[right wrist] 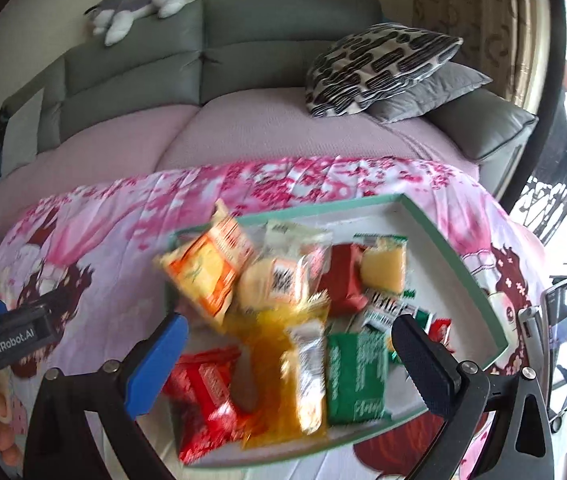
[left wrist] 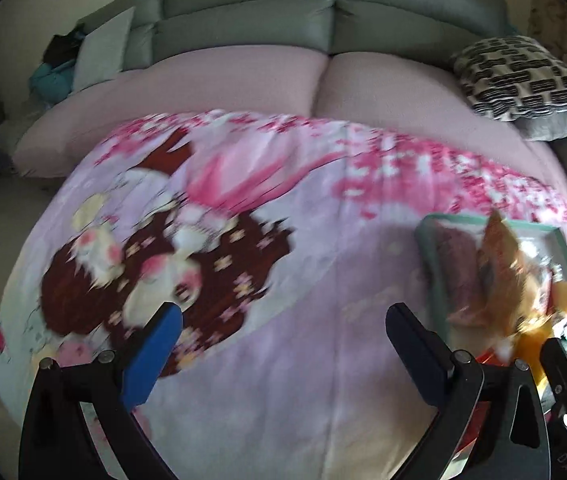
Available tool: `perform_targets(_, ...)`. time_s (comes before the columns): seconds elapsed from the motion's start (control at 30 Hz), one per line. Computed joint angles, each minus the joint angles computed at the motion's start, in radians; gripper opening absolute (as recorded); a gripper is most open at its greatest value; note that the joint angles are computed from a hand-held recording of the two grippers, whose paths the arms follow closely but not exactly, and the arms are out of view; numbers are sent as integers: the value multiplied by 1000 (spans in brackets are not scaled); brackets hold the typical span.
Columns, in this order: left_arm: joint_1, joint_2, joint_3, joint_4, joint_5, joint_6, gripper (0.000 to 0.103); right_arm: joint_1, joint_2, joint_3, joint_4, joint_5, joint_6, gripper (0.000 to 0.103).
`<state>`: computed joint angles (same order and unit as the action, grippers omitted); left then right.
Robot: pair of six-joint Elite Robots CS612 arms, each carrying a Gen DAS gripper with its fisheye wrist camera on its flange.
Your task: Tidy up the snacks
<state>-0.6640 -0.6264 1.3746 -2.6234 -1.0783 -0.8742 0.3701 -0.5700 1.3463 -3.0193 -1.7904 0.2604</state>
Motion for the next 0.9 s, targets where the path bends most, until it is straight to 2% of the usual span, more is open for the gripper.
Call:
perform_targets(0.27, -9, -39, 85, 34, -55, -55, 102, 20, -18, 52, -14, 18, -52, 103)
perform_targets(0.57, -39, -53, 125, 58, -53, -8, 102, 33, -28, 89, -6, 27, -75, 103)
perform_targets(0.9, -34, -43, 108, 95, -78, -7, 102, 33, -24, 84, 11, 30, -81, 103)
